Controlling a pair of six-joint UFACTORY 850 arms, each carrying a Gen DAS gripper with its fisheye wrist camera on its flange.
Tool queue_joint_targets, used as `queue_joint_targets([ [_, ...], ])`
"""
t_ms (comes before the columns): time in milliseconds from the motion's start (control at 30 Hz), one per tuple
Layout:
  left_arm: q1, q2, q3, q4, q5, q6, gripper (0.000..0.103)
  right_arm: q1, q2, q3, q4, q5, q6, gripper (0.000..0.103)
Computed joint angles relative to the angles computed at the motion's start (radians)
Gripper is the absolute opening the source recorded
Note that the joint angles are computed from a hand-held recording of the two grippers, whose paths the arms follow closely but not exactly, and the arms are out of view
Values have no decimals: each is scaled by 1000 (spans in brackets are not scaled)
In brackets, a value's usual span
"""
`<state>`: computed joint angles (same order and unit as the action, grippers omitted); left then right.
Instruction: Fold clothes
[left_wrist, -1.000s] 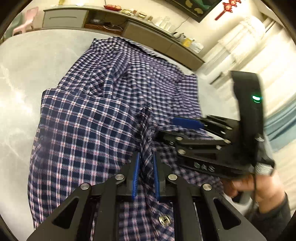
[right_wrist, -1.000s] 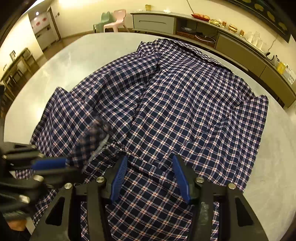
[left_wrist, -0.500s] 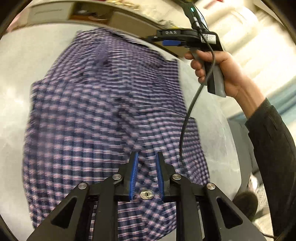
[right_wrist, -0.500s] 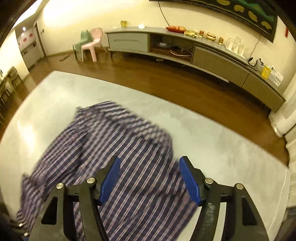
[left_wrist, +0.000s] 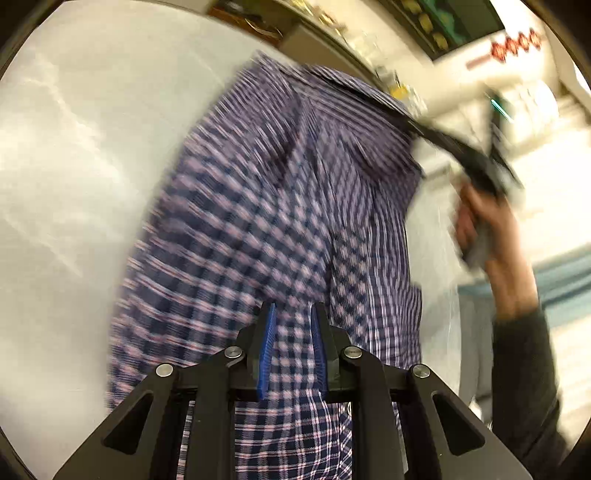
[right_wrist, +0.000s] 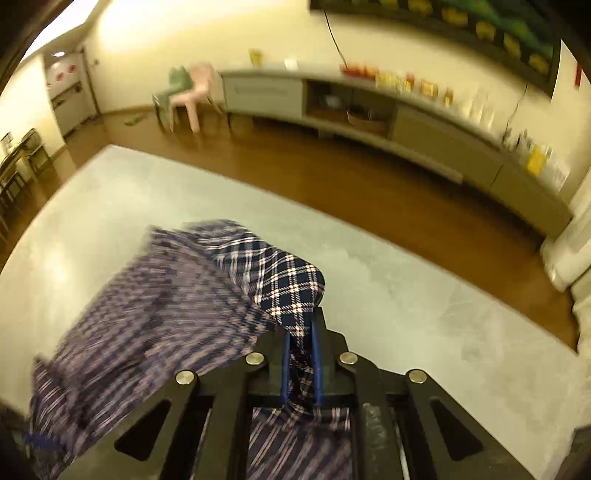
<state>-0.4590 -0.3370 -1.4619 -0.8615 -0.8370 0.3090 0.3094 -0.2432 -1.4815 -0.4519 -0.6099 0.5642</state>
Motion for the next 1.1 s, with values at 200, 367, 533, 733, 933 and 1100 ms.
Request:
queue_joint_targets([
  [200,104,51,37,-119,63,-28,18,421,287,248,-550,-217,330,10],
  [367,158,109,106,-208,41,33,24,788,276,380,-613,-473,420,11],
  [533,141,129,139,-191,-5,124,40,851,219,456,-504,-493,504,33],
  [733,120,200,200,-43,68,63,44,835,391,517,-458,-389,769,49],
  [933,63,185,179,83,116,34,32,762,570,651,-480,-329,1209,53],
  [1100,42,188,160,66,98,106,6,673,651,740,-421,-168,1329,37],
])
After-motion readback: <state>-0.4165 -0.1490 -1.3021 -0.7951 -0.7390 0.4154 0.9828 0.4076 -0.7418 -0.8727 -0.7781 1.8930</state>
